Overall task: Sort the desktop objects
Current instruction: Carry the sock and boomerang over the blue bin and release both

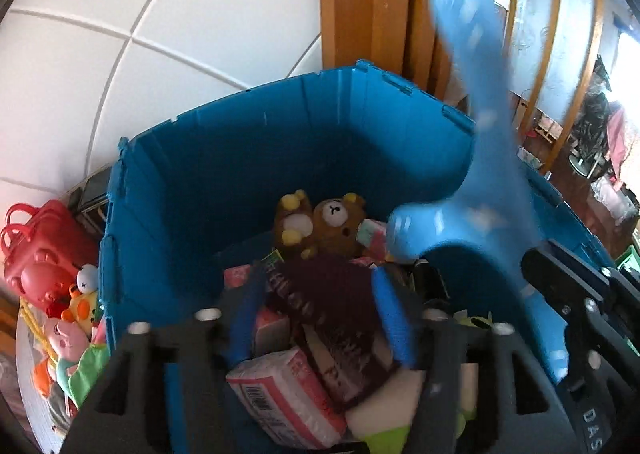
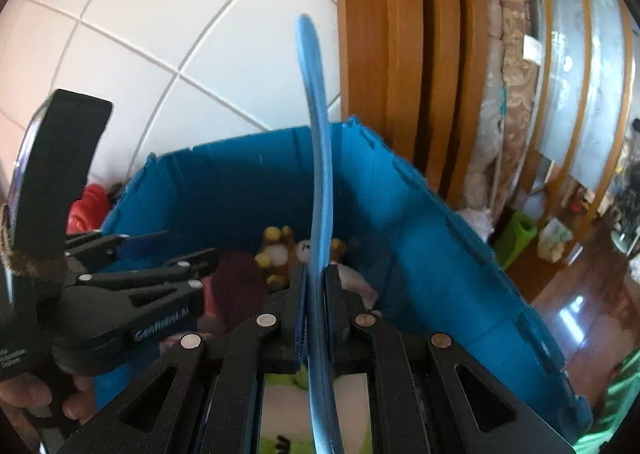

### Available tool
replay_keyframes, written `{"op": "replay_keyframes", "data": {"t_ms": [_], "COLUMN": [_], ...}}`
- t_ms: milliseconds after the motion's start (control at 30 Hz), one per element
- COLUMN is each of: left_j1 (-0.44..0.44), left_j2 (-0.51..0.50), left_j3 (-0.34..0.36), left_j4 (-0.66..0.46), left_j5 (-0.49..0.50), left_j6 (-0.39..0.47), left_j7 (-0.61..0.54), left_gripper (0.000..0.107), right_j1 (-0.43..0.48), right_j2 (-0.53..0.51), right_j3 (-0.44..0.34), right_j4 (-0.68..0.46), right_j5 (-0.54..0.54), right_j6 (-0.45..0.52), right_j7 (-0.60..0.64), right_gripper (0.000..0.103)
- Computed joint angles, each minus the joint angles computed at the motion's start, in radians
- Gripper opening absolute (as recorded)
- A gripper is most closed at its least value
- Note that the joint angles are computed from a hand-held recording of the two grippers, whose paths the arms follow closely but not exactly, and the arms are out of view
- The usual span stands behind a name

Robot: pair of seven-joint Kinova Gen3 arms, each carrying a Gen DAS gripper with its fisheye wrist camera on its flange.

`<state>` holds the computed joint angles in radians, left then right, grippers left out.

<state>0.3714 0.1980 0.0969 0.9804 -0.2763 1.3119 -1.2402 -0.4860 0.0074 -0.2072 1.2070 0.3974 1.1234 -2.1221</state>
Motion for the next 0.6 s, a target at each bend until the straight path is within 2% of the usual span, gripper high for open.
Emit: {"op": "replay_keyframes", "data": {"t_ms": [100, 133, 167, 233, 333, 433, 500, 600], "left_j1": [0.000, 0.002, -0.001, -0.010, -0.022, -0.037, -0.047, -0.047], "left_j2": [-0.006, -0.011, -0.017, -0.030, -0.042, -0.068, -0.086, -0.131], "left_j3": [-0.002, 0.000, 0.001, 0.002, 0.006, 0.010, 0.014, 0.025], "left_j4": [0.005, 0.007, 0.010, 0.025, 0.040, 0.068, 0.086, 0.127], "left_j5": [-0.007, -0.005, 0.002, 0.015, 0.023, 0.043, 0.052, 0.024], "left_j6": [0.015, 0.022, 0.027, 0.024, 0.015, -0.003, -0.019, -0.052], "left_j7": [0.002, 0.005, 0.008, 0.012, 0.007, 0.002, 0.000, 0.023], "left_gripper": [0.064, 0.064, 0.064, 0.064, 0.064, 0.064, 0.064, 0.064], "right_j1": [-0.005, -0.007, -0.009, -0.011, -0.014, -0.015, -0.012, -0.004], "right_j2": [0.015, 0.016, 0.017, 0.015, 0.012, 0.002, -0.009, -0.039], "right_j3": [0.001, 0.002, 0.003, 0.006, 0.005, 0.003, 0.000, -0.010], "right_j4": [-0.020, -0.020, -0.023, -0.024, -0.026, -0.019, -0.011, 0.009], "right_j5": [0.006, 0.009, 0.014, 0.014, 0.022, 0.033, 0.039, 0.043], "right_j6": [0.027, 0.031, 0.039, 0.046, 0.059, 0.069, 0.068, 0.060], "right_j7": [0.005, 0.002, 0.000, -0.006, -0.009, -0.019, -0.026, -0.042], "right_gripper": [0.012, 0.018, 0.030, 0.046, 0.053, 0.067, 0.072, 0.087]}}
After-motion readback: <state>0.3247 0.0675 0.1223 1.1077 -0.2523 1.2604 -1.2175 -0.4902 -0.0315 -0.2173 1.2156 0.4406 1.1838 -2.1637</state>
